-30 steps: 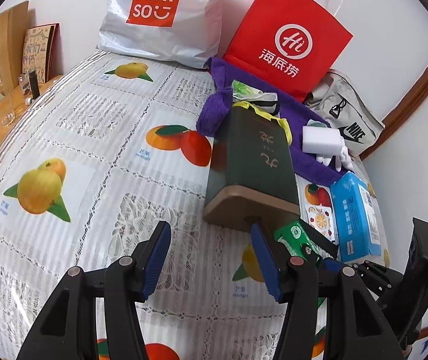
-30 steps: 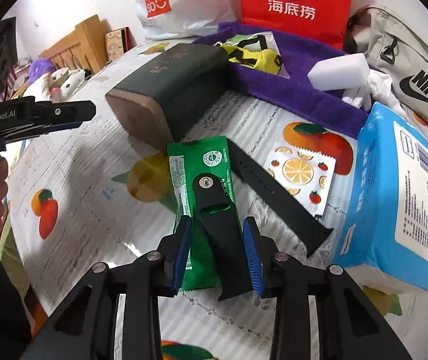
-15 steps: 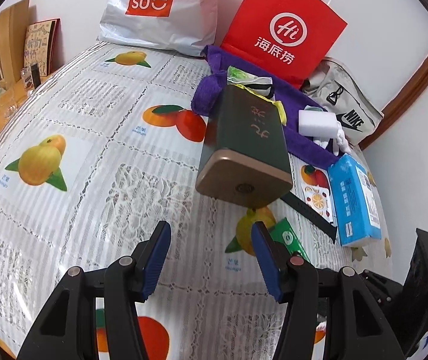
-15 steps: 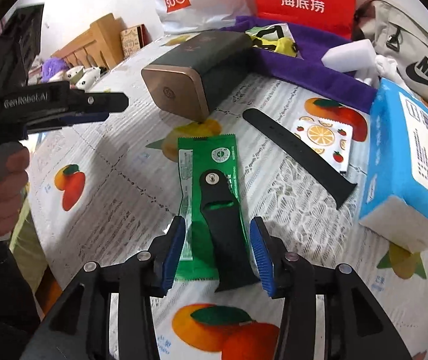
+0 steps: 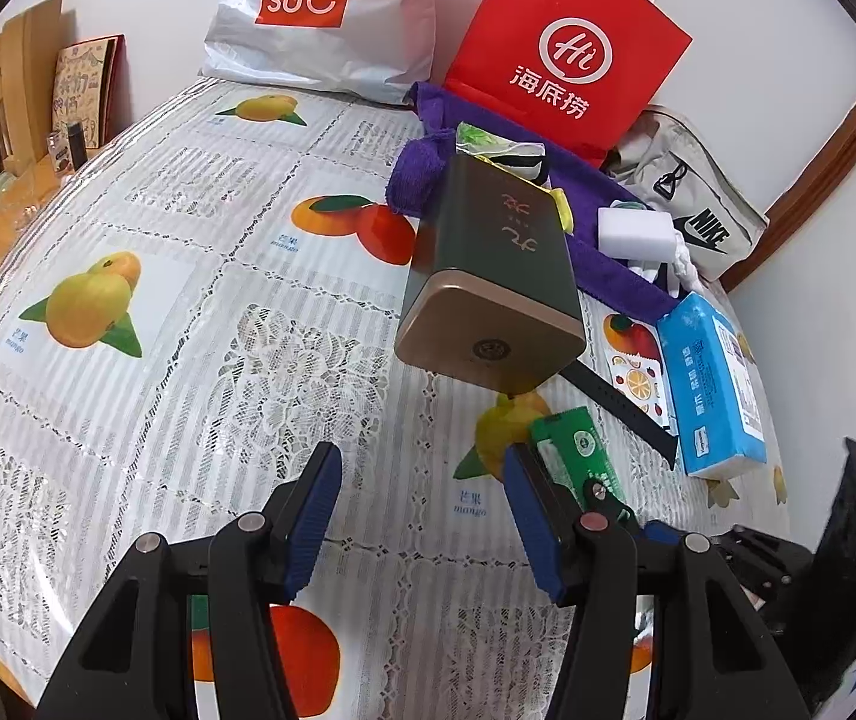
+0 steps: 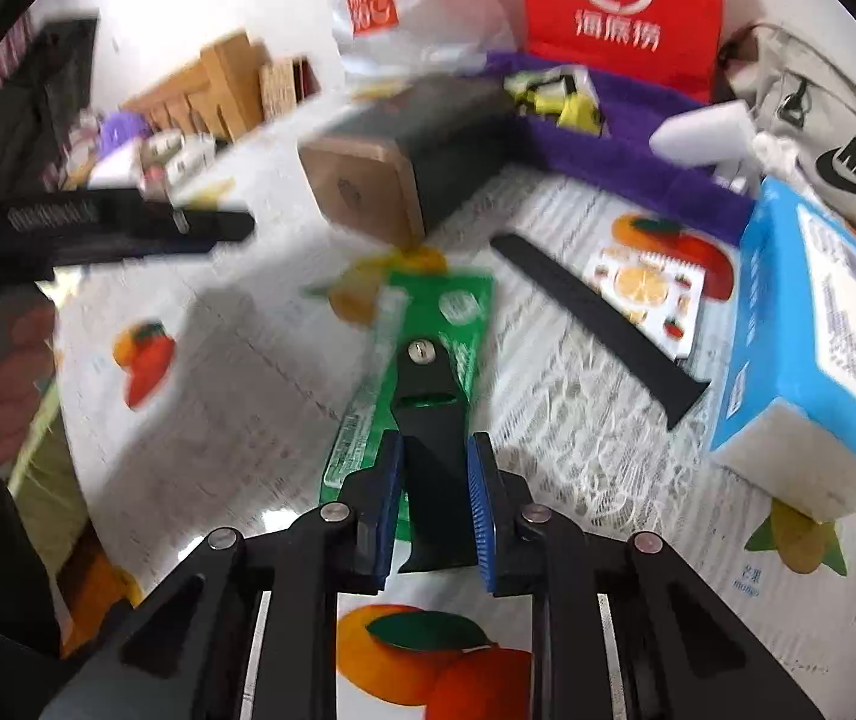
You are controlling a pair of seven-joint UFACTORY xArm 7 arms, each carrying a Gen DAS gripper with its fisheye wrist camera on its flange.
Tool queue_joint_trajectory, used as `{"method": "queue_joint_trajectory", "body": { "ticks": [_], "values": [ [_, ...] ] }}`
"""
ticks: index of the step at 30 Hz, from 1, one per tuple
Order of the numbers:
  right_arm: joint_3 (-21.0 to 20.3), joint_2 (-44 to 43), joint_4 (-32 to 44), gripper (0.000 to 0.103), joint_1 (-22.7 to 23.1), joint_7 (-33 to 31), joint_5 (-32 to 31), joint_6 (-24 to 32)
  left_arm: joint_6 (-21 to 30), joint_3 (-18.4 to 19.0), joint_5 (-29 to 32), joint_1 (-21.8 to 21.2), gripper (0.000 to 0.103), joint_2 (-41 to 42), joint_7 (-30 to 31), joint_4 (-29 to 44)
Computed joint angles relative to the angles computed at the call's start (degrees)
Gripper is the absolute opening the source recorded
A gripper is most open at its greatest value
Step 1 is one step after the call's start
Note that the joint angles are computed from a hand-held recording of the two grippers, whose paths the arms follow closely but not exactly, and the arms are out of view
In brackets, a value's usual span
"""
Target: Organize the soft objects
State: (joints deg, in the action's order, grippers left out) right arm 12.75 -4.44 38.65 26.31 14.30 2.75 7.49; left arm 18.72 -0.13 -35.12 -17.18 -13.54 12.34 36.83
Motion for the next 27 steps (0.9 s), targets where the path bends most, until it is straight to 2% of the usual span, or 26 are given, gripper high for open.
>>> {"method": "queue_joint_trajectory", "body": {
  "ticks": [2,4,6,9,12,13,15,17,20,25,27],
  "values": [
    [2.0,-0.36,-0.16,0.021,-2.36,1.43,-0.81,-0.3,-0.04,-0.06,0.09,0.06,0.054,0.03,-0.35,-0.03],
    [-0.15,1.12,1.01,0.021,-0.35,0.87,-0.89,1.33,0.02,-0.03,-0.17,-0.16,0.054,0.19,-0.19,0.02],
    [0.03,2.05,1.52,0.021,-0.76,1.83,-2.35,2.8,0.11,-0.41,0.49,-0.07,0.054,0.33,-0.54,0.0],
    [0.0,2.17,0.98,0.023,-0.57,1.35,-1.38,1.5,0.25,-0.7,1.02,-0.12,0.054,0.4,-0.91,-0.13],
    [-0.31,3.31,1.41,0.026,-0.1,-2.69,2.57,-0.09,0.47,-1.07,1.8,-0.01,0.054,0.78,-1.82,0.04],
    [-0.24,3.25,1.26,0.021,-0.32,-2.26,1.68,-0.59,0.49,-1.12,1.92,-0.06,0.054,0.83,-1.87,0.04],
    [-0.24,3.01,1.11,0.021,-0.43,-2.24,1.88,-1.13,0.45,-1.36,2.4,-0.15,0.054,0.88,-2.01,0.05],
    [-0.01,1.38,-0.19,0.021,-1.03,0.23,-0.49,-2.0,0.34,-1.67,3.28,-0.21,0.054,0.82,-2.21,-0.05],
    [-1.51,-0.62,-1.74,0.021,1.06,-4.35,6.07,-3.35,0.43,-2.35,4.85,-0.34,0.054,1.74,-3.28,0.42],
    [-0.06,-4.58,-5.12,0.021,-2.18,1.92,0.62,-3.38,1.36,-3.4,3.78,-1.95,0.054,3.75,-2.23,1.67],
    [1.76,-6.56,-6.77,0.021,-5.25,5.89,-3.16,-2.85,1.66,-4.01,2.77,-2.87,0.054,4.74,-1.29,2.35]
  ]
}}
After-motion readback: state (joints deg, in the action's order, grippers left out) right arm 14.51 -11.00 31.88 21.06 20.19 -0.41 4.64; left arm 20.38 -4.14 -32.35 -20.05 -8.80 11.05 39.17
